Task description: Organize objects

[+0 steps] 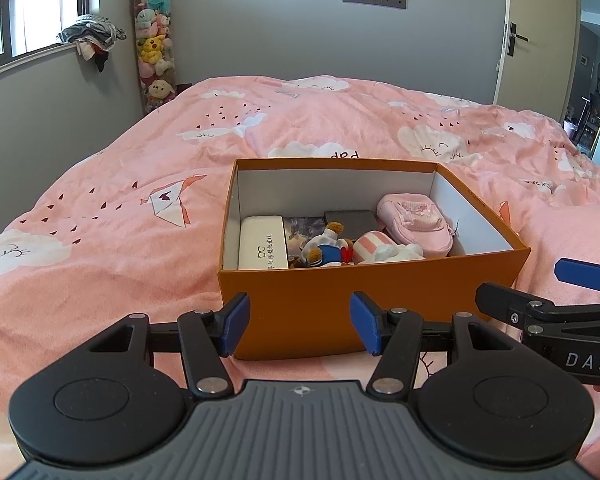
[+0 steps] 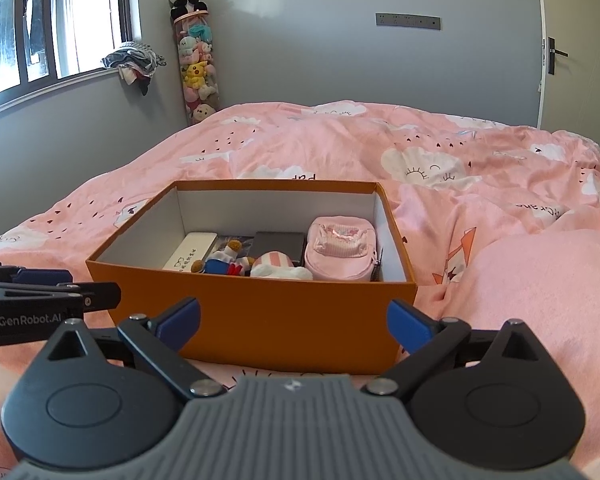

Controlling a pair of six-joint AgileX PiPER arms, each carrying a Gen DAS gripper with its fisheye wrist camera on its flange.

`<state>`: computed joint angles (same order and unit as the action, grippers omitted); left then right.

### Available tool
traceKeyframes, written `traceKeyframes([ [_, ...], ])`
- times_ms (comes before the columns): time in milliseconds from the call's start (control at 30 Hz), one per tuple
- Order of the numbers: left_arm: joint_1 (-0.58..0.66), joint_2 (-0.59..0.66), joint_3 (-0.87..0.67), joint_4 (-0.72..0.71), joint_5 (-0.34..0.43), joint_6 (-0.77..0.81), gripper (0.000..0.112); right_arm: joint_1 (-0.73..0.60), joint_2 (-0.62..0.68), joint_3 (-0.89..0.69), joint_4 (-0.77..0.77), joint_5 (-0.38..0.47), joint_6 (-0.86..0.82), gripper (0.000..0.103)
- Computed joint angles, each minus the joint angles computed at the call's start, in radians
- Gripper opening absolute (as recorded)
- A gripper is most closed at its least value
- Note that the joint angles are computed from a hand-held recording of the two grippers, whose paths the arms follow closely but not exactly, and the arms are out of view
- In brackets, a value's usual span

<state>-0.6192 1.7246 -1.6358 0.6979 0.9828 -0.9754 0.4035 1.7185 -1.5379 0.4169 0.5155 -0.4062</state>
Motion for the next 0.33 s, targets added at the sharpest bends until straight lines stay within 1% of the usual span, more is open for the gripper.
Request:
traceKeyframes([
  [333,-0.001,-0.011,0.007,0.002,-0.011,-0.006,0.066,0.000,0.008,-0.010,-0.009,0.013,0.010,0.100],
])
